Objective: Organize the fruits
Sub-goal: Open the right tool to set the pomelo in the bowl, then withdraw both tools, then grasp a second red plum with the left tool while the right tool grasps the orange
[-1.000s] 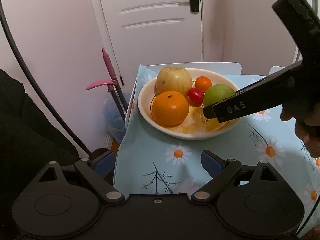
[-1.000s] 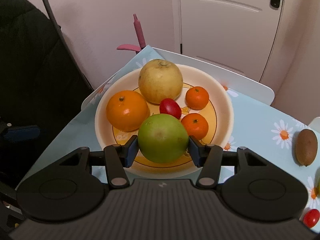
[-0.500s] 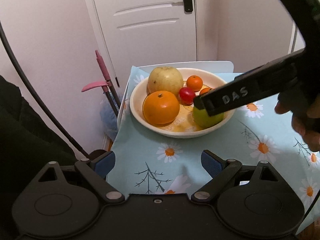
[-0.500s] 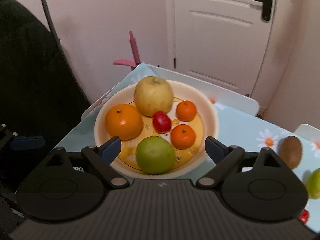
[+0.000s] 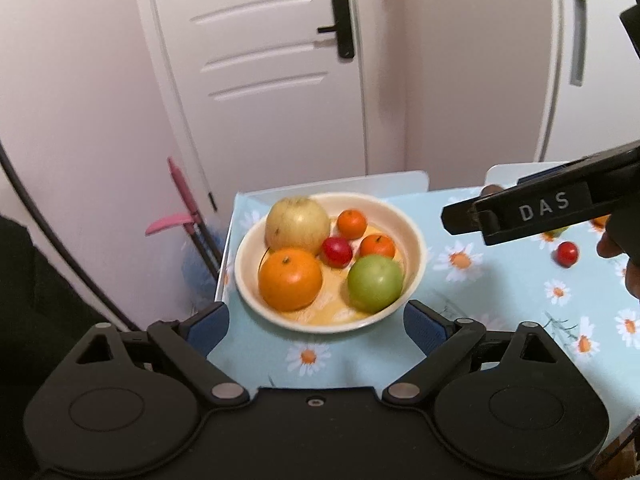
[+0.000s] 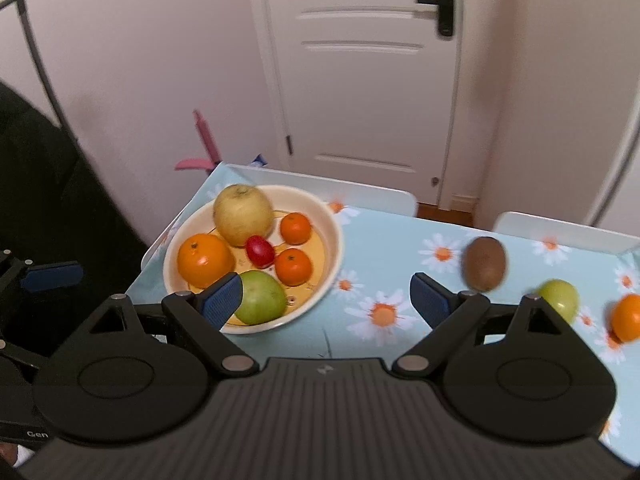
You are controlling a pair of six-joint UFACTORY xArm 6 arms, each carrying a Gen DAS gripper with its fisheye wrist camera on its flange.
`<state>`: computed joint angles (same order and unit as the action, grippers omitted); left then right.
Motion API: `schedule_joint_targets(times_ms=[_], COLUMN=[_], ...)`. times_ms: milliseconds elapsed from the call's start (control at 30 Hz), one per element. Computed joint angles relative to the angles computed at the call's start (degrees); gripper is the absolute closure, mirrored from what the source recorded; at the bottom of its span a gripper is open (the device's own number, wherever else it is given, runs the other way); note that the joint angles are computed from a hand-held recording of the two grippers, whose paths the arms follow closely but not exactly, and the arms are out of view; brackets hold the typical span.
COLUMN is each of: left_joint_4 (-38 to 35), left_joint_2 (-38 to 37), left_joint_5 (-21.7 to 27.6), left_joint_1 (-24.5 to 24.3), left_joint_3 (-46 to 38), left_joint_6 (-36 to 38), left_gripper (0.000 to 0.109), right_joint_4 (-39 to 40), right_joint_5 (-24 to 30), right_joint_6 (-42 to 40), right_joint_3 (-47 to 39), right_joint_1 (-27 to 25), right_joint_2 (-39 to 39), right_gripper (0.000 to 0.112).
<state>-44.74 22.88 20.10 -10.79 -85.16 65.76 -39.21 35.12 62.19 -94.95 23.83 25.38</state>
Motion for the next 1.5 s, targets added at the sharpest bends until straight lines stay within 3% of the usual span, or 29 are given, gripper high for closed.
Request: schedule_joint_targets(times_ms=[333, 500, 733, 1100, 1500], left_joint_4=[-6.72, -7.85, -9.2, 7.12, 34.17], left_joint_2=[-0.97, -0.1, -2.04, -4.78, 1.77], left_joint_5=[5.46, 3.69, 0.47, -8.26, -7.41], left_joint_1=[-0.64, -2.53, -6.32, -15.39, -21.47], left_joint_3=[-1.31, -2.39, -0.16, 6.61, 3.61], left_joint_6=[9.07, 10.99, 10.3, -12.84, -45.63], left_gripper=[0.008, 0.006, 0.006, 0.006, 0.006], right_joint_4=[-6.18, -8.88, -10.26, -2.45, 13.79], right_joint_5=[7.41, 9.41, 5.72, -5.49, -16.31], right_joint_6=[12.11, 15.88, 15.49, -2.61, -27.65], right_joint_3=[10.07, 16.59, 28.03, 41.3, 45.3], right_joint_1=[0.83, 0.2, -4.06, -16.57, -28.27], right_joint_2=[-10.88, -16.86, -26.46, -35.94, -32.81], right_gripper=[0.009, 0.009, 0.009, 0.009, 0.009])
